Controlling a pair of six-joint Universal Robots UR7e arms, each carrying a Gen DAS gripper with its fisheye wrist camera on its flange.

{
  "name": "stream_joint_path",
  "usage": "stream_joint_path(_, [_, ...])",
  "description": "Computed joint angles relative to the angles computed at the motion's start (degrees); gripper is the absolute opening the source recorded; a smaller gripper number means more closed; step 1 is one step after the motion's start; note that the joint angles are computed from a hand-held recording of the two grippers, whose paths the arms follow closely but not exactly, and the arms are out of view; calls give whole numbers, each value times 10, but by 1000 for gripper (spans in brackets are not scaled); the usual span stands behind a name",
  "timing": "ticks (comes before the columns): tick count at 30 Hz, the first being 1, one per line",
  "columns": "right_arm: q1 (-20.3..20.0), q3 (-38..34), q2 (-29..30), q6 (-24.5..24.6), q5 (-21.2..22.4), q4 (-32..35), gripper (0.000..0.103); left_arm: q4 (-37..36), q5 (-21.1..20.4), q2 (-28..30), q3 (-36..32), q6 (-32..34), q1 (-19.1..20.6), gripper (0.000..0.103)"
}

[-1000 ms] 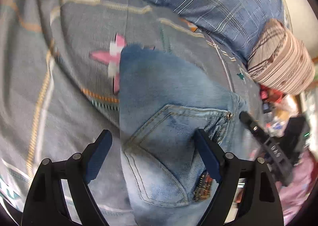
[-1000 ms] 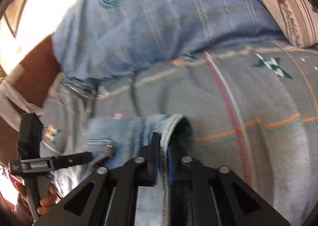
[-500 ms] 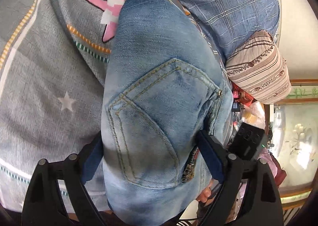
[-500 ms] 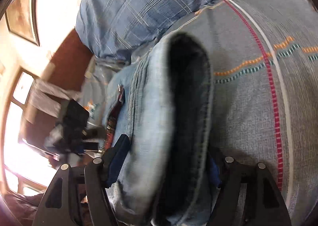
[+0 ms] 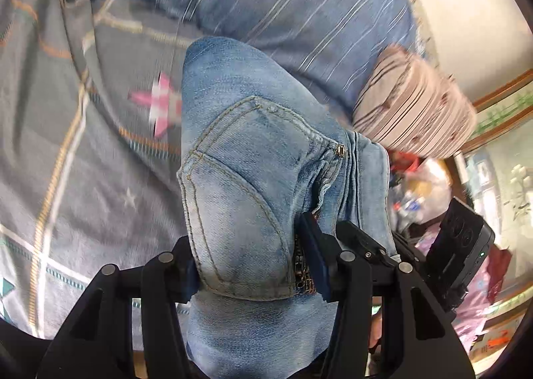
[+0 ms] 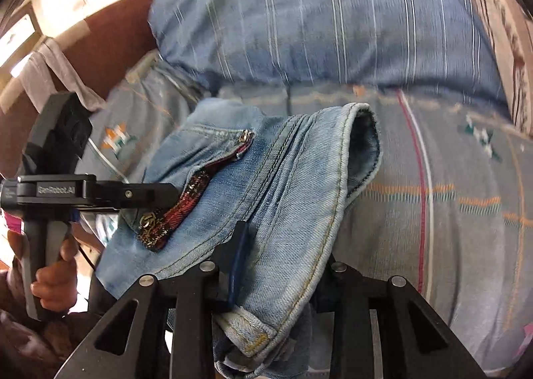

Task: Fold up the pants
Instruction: 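Lay the folded jeans down and open both grippers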

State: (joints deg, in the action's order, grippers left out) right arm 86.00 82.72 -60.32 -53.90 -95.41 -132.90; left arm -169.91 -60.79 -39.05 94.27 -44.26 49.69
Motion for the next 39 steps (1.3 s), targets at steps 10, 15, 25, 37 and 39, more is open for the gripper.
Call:
stream_joint_path(10, [24,-111,108,41,52,-42,34,79,108,51,-128,70,37,56])
stream_joint_path(15, [16,-179,202,93,-62,-52,57,148,144,73,-141,16,63,72])
stream_joint_path(25, [37,-61,129,61,-101,-256,103,262,335,56,-100,-59,2,82])
stream_joint_path(37, [27,142,36,-54,-92,-473,103,364,448,38,0,-231,-55,82])
stream_joint_path(39, [29,148,32,-64,-103,-477,103,377,445,33,5,-225,-61,82])
